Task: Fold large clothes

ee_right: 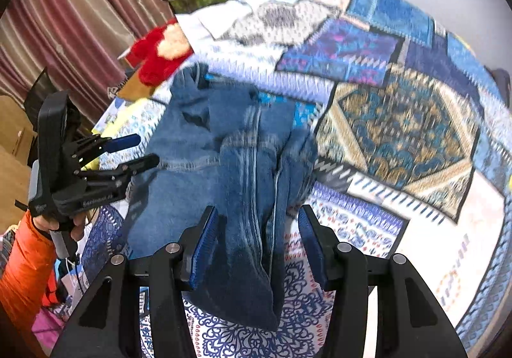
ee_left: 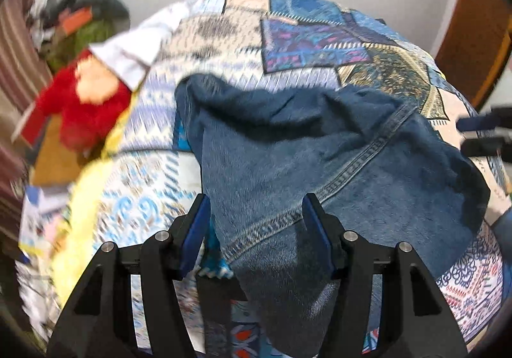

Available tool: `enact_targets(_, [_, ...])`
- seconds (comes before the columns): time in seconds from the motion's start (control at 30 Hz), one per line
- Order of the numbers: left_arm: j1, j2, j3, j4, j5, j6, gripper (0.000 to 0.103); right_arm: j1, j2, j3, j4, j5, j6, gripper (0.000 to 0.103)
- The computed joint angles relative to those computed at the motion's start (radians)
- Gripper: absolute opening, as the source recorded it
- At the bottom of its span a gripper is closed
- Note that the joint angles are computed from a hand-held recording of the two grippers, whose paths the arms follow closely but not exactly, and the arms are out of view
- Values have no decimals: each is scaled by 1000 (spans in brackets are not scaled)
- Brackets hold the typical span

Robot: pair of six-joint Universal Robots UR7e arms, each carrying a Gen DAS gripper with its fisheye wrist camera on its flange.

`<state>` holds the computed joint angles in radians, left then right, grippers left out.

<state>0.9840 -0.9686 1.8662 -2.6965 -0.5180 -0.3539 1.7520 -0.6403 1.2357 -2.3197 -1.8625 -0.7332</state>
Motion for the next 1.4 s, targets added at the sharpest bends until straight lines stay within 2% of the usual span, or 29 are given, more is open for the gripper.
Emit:
enact_targets(0.07, [-1, 4, -16, -16, 6, 43, 60, 8, 7, -10, -17, 8, -4, 53])
enact_targets(0.13, [7, 8, -37, -17, 0, 59, 66, 12, 29, -40, -14, 31, 4, 70])
enact_targets(0.2, [28, 24, -77, -6, 0, 72, 68, 14, 56, -67, -28, 49, 11, 79])
enact_targets(0.33, [97, 70, -183, 82, -17, 66, 68, 16, 156, -192, 48, 56, 33, 80])
enact_targets(0.43, [146, 126, -281, 105, -41, 74, 68, 14, 239, -288, 82, 21, 34, 80])
enact_targets(0.57, [193, 166, -373, 81, -131, 48, 68, 0, 326, -401, 66, -61, 23, 80])
enact_targets(0.7, [205, 161, -393, 82, -167, -18, 68, -25, 340, -456, 77, -92, 65, 80])
enact_targets(0.77, [188, 147, -368, 41, -138, 2, 68, -36, 316, -458, 123, -62, 105, 80])
enact_targets(0.87, [144, 139, -339, -10, -12, 67, 68, -27, 250, -367, 53, -48, 98, 80])
enact_targets(0.93, [118, 120, -313, -52, 26, 103, 68, -15, 203, -297, 10, -20, 64, 80])
enact_targets(1.07, [79, 58, -243, -36, -24, 98, 68, 5, 124, -169, -12, 53, 23, 80])
enact_targets(1.13, [61, 35, -197, 15, -61, 72, 68, 10, 101, -115, -14, 60, 4, 80])
enact_targets(1.3, [26, 24, -96, 189, -104, -26, 68, 1, 48, 41, -41, -40, -31, 80])
enact_targets(1.33, [17, 25, -67, 198, -95, -37, 69, -5, 35, 68, -53, -56, -34, 80])
enact_targets(1.4, [-15, 24, 6, 124, -22, -47, 69, -27, -7, 120, -51, -55, -11, 80])
